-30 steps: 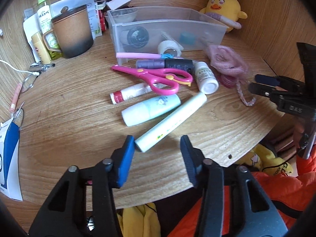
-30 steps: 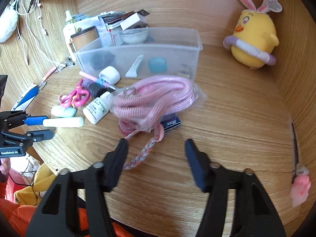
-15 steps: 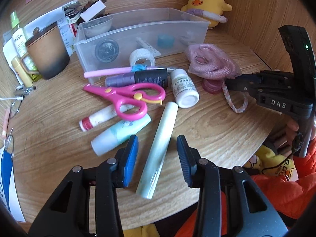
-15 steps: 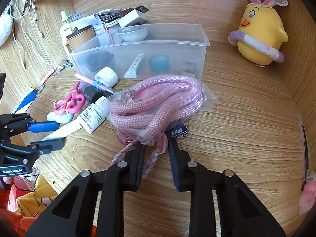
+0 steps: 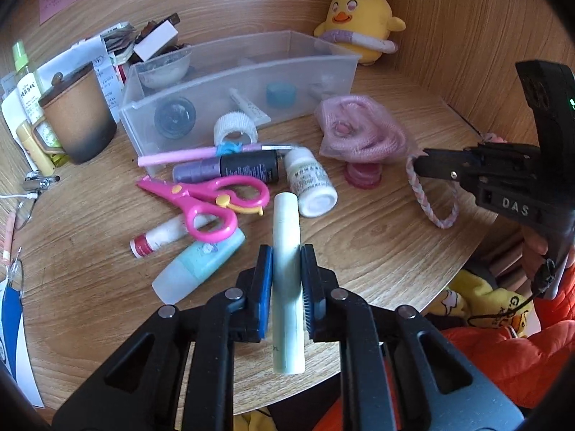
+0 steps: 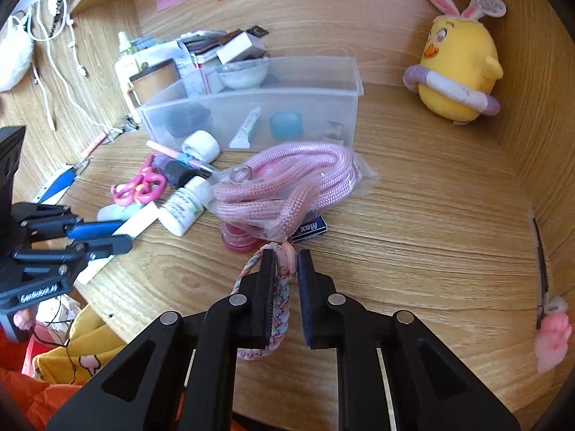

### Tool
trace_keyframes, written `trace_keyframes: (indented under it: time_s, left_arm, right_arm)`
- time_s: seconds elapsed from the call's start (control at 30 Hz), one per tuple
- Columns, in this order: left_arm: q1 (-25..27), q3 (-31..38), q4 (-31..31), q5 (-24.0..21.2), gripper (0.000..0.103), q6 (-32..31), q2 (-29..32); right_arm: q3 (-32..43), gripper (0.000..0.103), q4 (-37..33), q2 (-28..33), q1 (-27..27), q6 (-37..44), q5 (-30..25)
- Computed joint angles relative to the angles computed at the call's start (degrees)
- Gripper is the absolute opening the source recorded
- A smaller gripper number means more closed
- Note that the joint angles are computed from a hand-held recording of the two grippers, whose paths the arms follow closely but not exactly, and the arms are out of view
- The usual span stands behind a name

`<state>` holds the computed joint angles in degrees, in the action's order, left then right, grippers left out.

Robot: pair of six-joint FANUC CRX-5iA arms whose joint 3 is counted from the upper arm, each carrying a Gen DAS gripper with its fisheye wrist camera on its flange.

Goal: Organize objects
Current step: 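Grasp the braided pink cord with the right gripper while the left lifts the white stick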

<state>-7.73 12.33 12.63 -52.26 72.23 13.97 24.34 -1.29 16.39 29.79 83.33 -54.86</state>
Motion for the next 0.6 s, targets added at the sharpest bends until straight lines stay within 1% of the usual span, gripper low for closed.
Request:
trace_keyframes:
  time_s: [0.17,0.3,0.47,0.6]
  left_arm:
    - [0.21,0.55,0.54,2.39,0.015,0.66,-0.8]
    - [0.2,1.47,0.0,4.28,0.015,1.62,-1.02]
    - [0.37,3.71,-0.64,6.24,0.015,2.46,-0.45]
    - [0.91,7.06,0.03,5.59,0.015,2.52,1.41]
  right_arm:
    - [-0.95,0.011,-0.19,-1.88,0.54,1.39,2.44]
    - [0.22,0.011,0.24,-1.73,1.08,1.96,4.3]
    - [4.45,0.011,0.52,0.58,1.12,1.97,5.67]
    - [8.13,0.011,1.84,2.98,1.16,0.74,6.37]
